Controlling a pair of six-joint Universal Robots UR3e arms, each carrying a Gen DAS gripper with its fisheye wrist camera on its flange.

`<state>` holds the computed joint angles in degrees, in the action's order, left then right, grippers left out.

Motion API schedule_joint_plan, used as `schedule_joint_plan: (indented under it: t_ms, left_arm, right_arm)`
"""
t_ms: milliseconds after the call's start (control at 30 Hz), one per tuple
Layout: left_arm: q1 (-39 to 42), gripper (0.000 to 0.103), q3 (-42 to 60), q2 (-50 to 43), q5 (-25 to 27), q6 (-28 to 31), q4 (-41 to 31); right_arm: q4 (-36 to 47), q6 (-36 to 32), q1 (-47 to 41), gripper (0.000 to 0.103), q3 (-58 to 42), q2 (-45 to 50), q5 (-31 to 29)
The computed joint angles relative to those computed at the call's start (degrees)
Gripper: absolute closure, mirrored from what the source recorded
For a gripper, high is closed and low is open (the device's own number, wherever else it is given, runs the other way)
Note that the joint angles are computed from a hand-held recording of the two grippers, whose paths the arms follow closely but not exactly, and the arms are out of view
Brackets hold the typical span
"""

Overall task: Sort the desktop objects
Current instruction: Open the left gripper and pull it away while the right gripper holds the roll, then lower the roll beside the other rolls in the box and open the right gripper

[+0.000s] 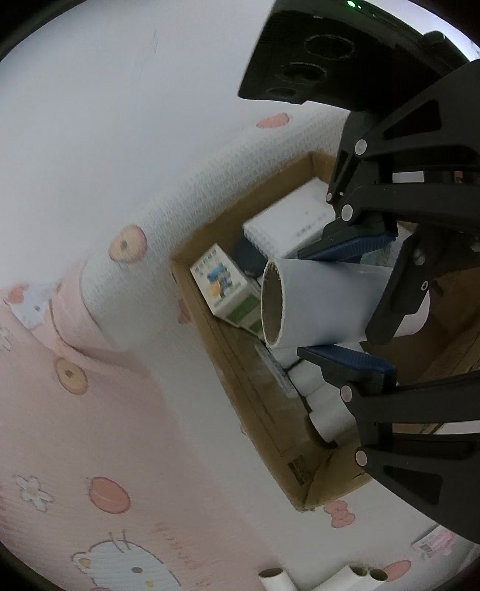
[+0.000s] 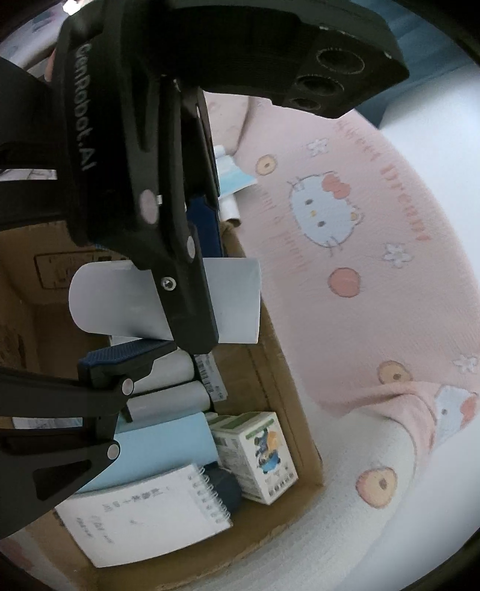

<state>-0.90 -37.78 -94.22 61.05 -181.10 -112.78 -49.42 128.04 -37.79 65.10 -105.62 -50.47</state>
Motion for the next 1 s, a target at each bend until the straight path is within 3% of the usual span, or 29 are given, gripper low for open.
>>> schedule_joint_plan:
  t_ms: [100,200,367,467,533,600,700,1000]
  left_arm:
    - [0.2,0.055,3.3,-2.9,1.1,-0.2,-4.9]
    - [2.0,0.055,-0.6,-1.2,0.3,-0.3,-4.9]
    - [4.1,0.055,-4.4,1.0,-0.5,1.1,-5.9]
    - [4.1,0.055,-5.4,1.8,0.9,2.4,-5.4]
    - [5.1,0.060,-7.5,2.6,0.4,3.3,-4.5]
    - [6.4,0.080,-9.1,3.2,-0.6,3.8,-4.5]
    - [7.7,0.087,-11.6,3.7,-2.7,5.4,-4.4]
    - [9.1,0.089,-9.3,3.1,-3.1,10.5,-8.4]
  right_arm:
    - [-5.3,4.2,4.8,0.063,1.3,3.0,-2.8]
    - [-12.6,7.2,8.4,0.063,5.0,3.3,-5.0]
    - [-13.2,8.4,11.0,0.064,4.7,7.1,-5.7]
    - [-20.2,13.1,14.4,0.064,6.7,7.6,-11.1]
    - [-22.2,14.5,15.5,0.064,7.6,8.4,-13.7]
    - [-23.0,15.4,16.9,0.063,7.1,10.4,-16.5]
    - [-23.8,15.3,18.9,0.063,6.4,12.5,-18.6]
    - [-22.2,17.9,22.9,0.063,1.6,20.8,-22.7]
